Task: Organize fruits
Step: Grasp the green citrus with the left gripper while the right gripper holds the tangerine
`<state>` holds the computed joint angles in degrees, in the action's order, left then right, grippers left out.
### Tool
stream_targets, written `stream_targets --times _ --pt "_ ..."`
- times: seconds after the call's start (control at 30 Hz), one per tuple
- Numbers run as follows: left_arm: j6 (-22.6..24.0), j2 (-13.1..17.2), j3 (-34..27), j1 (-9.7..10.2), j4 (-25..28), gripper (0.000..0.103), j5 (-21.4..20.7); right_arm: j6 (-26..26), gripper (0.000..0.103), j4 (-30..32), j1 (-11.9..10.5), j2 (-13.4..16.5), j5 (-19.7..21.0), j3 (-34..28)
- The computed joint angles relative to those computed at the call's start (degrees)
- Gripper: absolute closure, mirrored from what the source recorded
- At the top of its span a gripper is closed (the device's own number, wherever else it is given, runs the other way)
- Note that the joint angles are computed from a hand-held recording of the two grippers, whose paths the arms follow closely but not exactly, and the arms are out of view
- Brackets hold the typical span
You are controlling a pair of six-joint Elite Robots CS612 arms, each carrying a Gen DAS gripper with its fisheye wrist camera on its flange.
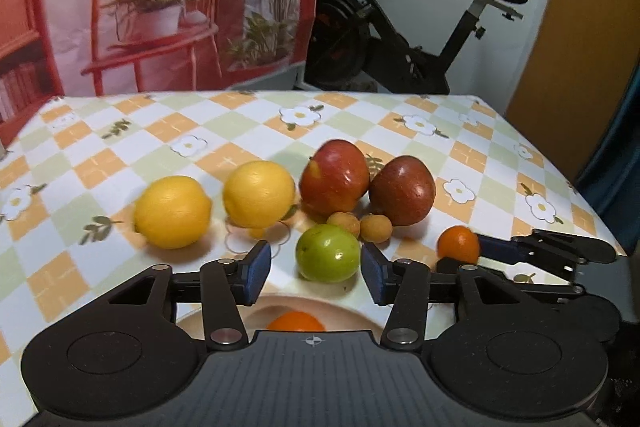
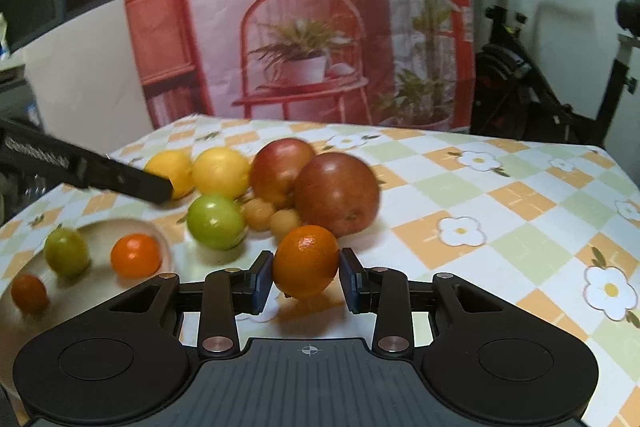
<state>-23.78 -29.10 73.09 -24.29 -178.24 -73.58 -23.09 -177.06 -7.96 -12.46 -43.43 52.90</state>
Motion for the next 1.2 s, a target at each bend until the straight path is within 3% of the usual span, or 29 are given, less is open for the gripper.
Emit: stream_targets --times 0.27,0.63,0.7,0.97,1.2 --pt "1.68 2.85 -5.61 0.23 6.53 0.048 0.0 3.03 0.07 0.15 -0.41 0.77 0.62 -1.18" --pt "2.19 4.42 -8.69 0.47 10.62 0.046 -1.96 3.69 0.07 2.81 -0.51 0.99 1.73 -2.0" --pt "2.61 4.38 -8.46 0.34 10.18 0.052 -1.07 3.48 0.07 3.18 -0.48 0.97 1.77 -2.02" --pt "3.44 3.92 -7.33 0.14 8.08 0.052 -0.78 3.09 0.07 4.23 -0.38 0.97 1.77 -2.21" --pt "4.14 2.4 -4.2 -0.77 2.65 0.052 1.22 3.52 0.07 4.02 -0.49 1.32 2.47 -2.7"
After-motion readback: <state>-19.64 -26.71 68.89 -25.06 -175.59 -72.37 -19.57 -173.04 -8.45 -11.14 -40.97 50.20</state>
